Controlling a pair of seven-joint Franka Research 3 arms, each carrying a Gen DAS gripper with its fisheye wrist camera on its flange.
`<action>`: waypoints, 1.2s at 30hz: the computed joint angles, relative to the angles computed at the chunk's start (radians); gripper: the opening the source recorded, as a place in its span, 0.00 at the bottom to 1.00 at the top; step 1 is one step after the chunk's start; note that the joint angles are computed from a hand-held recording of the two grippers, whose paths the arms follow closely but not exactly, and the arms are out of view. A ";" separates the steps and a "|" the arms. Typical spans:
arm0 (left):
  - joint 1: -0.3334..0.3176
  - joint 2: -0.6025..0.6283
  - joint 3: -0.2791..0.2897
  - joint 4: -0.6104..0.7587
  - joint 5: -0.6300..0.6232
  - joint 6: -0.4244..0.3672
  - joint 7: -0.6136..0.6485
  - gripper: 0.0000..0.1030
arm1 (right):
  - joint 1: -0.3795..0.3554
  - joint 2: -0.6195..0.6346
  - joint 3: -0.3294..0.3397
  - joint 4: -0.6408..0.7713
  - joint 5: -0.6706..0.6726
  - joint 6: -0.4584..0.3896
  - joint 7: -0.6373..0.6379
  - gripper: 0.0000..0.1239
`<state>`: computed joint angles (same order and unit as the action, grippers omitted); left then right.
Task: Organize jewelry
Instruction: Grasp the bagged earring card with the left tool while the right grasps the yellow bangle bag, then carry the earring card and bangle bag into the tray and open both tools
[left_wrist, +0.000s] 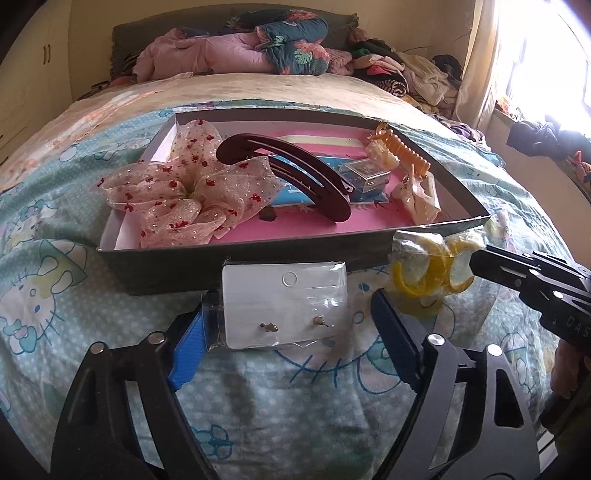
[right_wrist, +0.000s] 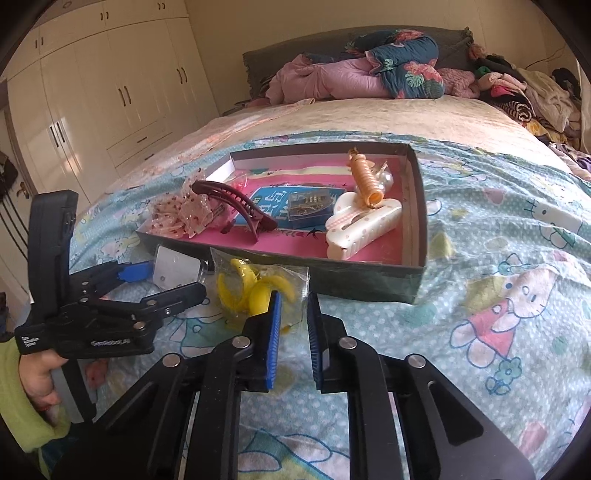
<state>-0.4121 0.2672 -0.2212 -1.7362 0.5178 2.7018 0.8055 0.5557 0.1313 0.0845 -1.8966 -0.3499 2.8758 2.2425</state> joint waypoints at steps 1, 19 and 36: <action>-0.002 0.003 0.001 0.006 0.003 -0.009 0.001 0.61 | 0.001 -0.009 -0.004 -0.011 -0.009 0.003 0.011 0.10; 0.016 -0.089 -0.001 -0.059 0.031 0.090 -0.057 0.51 | -0.067 -0.089 0.037 -0.053 -0.143 0.068 0.147 0.06; -0.009 0.072 0.017 0.166 0.008 -0.008 0.005 0.51 | -0.028 0.115 -0.033 0.215 0.107 0.070 -0.098 0.05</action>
